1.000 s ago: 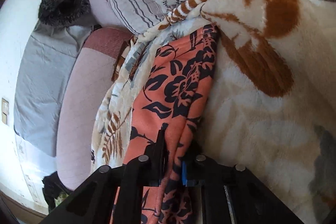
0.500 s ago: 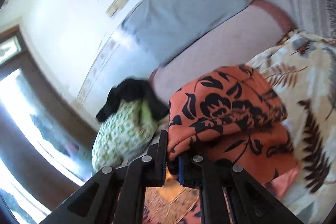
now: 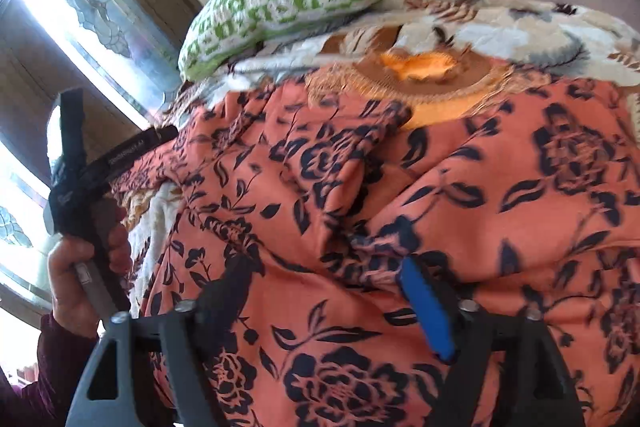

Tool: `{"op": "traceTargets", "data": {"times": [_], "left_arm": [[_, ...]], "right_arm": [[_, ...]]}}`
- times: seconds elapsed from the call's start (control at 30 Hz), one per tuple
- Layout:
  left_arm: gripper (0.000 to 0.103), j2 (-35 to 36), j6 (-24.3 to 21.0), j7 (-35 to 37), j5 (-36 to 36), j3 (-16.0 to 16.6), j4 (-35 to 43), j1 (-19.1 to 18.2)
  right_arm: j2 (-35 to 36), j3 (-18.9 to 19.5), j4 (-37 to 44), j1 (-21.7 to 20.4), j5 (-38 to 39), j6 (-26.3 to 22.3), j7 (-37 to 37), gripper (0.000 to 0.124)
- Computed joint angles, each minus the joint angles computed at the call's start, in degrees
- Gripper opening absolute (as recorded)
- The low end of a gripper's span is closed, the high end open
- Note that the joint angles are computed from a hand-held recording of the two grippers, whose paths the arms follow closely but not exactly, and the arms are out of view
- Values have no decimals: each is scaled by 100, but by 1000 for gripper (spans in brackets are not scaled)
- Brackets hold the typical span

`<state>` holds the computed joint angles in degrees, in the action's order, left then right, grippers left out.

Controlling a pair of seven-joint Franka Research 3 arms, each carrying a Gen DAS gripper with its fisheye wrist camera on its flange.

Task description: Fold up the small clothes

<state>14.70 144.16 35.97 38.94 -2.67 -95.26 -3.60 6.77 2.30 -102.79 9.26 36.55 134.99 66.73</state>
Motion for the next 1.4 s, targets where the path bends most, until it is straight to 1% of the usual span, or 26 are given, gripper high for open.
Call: {"op": "traceTargets", "data": {"times": [0.07,0.17,0.23,0.3,0.33,0.43,0.5,0.53,0.57,0.6,0.63,0.67,0.7,0.73,0.8,0.83,0.87,0.9,1.07,1.13,1.17,1.2,1.23,1.27,1.3,1.4], "left_arm": [[103,81,343,266,-140,-143,32,-28],[103,312,753,835,-515,-361,229,-127],[103,534,903,1189,-806,-473,468,-226],[103,795,852,1303,-806,-421,797,-472],[103,959,686,1341,-721,-357,1037,-630],[103,1553,-178,1500,-350,-104,1906,-1122],[103,1996,-1108,1677,-178,51,2576,-1393],[103,2215,-1645,1819,-155,34,2917,-1443],[103,2369,-2007,1957,-339,218,3146,-1568],[103,2384,-2145,1938,-484,201,3175,-1500],[103,2262,-2023,1807,-625,-2,3003,-1266],[100,2137,-2011,1651,-756,-6,2864,-1190],[88,1972,-1919,1493,-782,13,2647,-1138],[81,1816,-1743,1394,-769,19,2428,-1075],[52,1616,-1580,1208,-719,43,2161,-989],[43,1517,-1470,1112,-785,16,2021,-907],[27,1402,-1325,1009,-891,-23,1855,-807],[23,1273,-1139,939,-1055,-83,1660,-680],[24,639,-451,1003,-2011,-373,697,-140],[34,384,-232,815,-2211,-356,341,-52],[50,311,-159,559,-2151,-282,246,-72],[65,250,-81,292,-2047,-204,166,-89],[70,210,-38,77,-1958,-149,118,-88],[74,170,17,-41,-1931,-134,61,-56],[74,170,75,28,-2039,-173,41,37],[76,266,227,540,-2755,-396,58,374]], "right_arm": [[-188,-84,-196,-82,210,555,18,84],[42,-138,51,-216,840,1084,431,80],[225,-159,202,-303,959,1151,796,58],[496,-259,492,-308,352,951,1557,47],[607,-290,586,-304,71,900,1848,42],[848,-283,797,-362,-308,862,2367,41],[912,-243,833,-469,-309,766,2453,41],[973,-255,914,-502,-415,556,2557,41],[1052,-283,1010,-506,-584,343,2713,39],[1117,-281,1080,-534,-644,199,2795,37],[1128,-250,1071,-585,-581,177,2787,36],[1125,-221,1074,-639,-492,151,2769,36],[1137,-208,1117,-676,-460,67,2779,37],[1147,-199,1154,-708,-441,-16,2772,37],[1136,-175,1139,-751,-357,-53,2730,39],[1119,-171,1108,-757,-332,-34,2721,39],[1096,-175,1074,-743,-356,-5,2724,39],[1087,-183,1059,-722,-408,17,2731,39],[1095,-230,1062,-561,-836,148,2850,39],[1090,-243,1050,-514,-997,185,2871,40],[1089,-246,1045,-497,-1060,204,2879,41],[1092,-231,1042,-498,-1062,224,2846,46],[1096,-210,1039,-505,-1032,250,2802,51],[1098,-194,1035,-507,-1012,275,2758,53],[1103,-188,1036,-496,-1030,297,2726,57],[1105,-207,1024,-404,-1256,377,2683,63]]}}
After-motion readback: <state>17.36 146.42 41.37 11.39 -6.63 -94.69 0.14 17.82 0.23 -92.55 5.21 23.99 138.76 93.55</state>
